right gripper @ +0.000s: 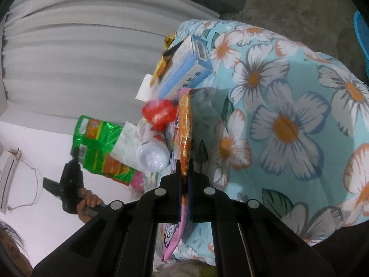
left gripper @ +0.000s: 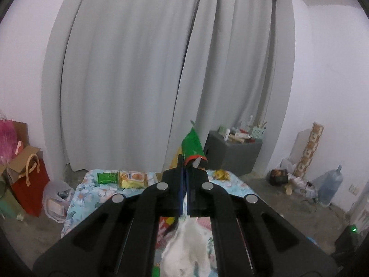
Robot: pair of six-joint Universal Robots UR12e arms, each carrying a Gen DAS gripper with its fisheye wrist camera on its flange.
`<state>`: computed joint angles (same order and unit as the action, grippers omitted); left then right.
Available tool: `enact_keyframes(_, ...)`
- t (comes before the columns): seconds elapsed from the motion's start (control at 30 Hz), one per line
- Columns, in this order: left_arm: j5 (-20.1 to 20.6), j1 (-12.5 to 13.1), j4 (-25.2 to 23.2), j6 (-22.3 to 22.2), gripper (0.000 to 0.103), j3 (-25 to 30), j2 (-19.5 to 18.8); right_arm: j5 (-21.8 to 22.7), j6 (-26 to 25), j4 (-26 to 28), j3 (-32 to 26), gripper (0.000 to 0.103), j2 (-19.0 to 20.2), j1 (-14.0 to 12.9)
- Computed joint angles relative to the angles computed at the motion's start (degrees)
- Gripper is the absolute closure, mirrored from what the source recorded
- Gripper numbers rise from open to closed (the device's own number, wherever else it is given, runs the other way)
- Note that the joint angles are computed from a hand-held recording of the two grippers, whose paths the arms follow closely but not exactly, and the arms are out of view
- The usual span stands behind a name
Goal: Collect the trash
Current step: 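Carry both bags to the blue wastebasket and release them inside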
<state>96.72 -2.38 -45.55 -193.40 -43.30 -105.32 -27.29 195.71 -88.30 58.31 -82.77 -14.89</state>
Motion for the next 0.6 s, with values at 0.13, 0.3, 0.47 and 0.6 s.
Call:
enact_keyframes(0.13, -1.6, 0.1, 1.6, -1.1, 0.103, -0.3, 1.2, -1.2, 1.7, -4.0, 0.8, 0.099, -0.9, -0.4)
enact_keyframes(0.3, -2.0, -0.8, 4.8, 0.5, 0.103, -0.4, 2.6, -0.7, 2.2, -6.3, 2.3, 0.1, -2.6, -2.3)
enact_keyframes(0.47, -6.3, -1.7, 5.6, 0.3, 0.103, 2.0, 2.6, 0.1, 3.6, -10.1, 4.4, 0.1, -4.4, -4.6)
enact_keyframes(0.6, -11.8, -2.7, 2.5, -1.7, 0.103, 4.9, 1.2, 0.3, 6.8, -16.2, 6.5, 0.1, -6.0, -7.3)
